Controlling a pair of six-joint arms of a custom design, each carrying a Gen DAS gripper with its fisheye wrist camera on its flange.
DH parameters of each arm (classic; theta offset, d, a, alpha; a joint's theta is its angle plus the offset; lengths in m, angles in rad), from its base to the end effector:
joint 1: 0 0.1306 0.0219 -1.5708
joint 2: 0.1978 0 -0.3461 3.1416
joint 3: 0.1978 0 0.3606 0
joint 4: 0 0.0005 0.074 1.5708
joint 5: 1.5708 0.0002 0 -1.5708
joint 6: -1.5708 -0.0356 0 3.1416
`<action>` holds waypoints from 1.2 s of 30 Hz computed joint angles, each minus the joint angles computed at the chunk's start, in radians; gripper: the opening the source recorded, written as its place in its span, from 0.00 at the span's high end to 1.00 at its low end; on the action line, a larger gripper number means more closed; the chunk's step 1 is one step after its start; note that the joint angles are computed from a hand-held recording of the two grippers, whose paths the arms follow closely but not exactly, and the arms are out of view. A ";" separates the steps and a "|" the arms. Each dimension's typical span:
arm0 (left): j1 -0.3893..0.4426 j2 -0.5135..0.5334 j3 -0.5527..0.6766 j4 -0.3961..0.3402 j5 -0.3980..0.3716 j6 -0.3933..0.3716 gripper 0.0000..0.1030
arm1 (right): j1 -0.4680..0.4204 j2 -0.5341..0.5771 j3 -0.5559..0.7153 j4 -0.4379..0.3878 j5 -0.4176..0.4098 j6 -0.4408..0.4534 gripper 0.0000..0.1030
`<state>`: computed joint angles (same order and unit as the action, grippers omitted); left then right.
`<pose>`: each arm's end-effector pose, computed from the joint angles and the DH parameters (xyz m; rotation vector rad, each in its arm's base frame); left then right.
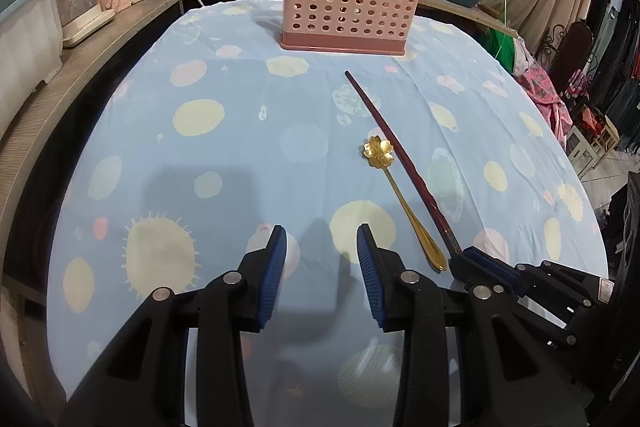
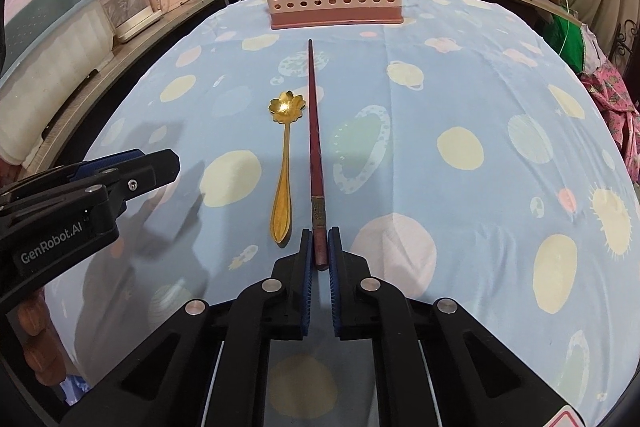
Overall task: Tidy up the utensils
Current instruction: 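Move both open tools back down to the spoon and last chopstick, then grasp the dark red chopstick with the right tool while the left tool grasps the gold spoon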
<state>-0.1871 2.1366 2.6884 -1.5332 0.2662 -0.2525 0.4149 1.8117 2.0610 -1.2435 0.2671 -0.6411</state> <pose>0.6156 -0.1266 0.4795 0.6514 2.4446 -0.3132 0.5323 0.2236 0.4420 0.3831 2.4852 0.0838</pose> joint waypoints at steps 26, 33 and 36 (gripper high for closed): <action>-0.055 -0.064 -0.138 -0.005 0.072 -0.025 0.48 | -0.039 -0.145 -0.197 0.058 0.026 -0.109 0.93; -0.079 -0.055 -0.148 0.009 0.064 -0.026 0.48 | -0.038 -0.159 -0.221 0.066 0.018 -0.114 0.93; -0.086 -0.059 -0.167 0.023 0.050 -0.027 0.53 | -0.038 -0.161 -0.227 0.070 0.015 -0.116 0.93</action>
<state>-0.2734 2.0778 2.5212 -1.5101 0.3160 -0.2791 0.3769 1.6503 1.8338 -1.1731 0.2821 -0.7567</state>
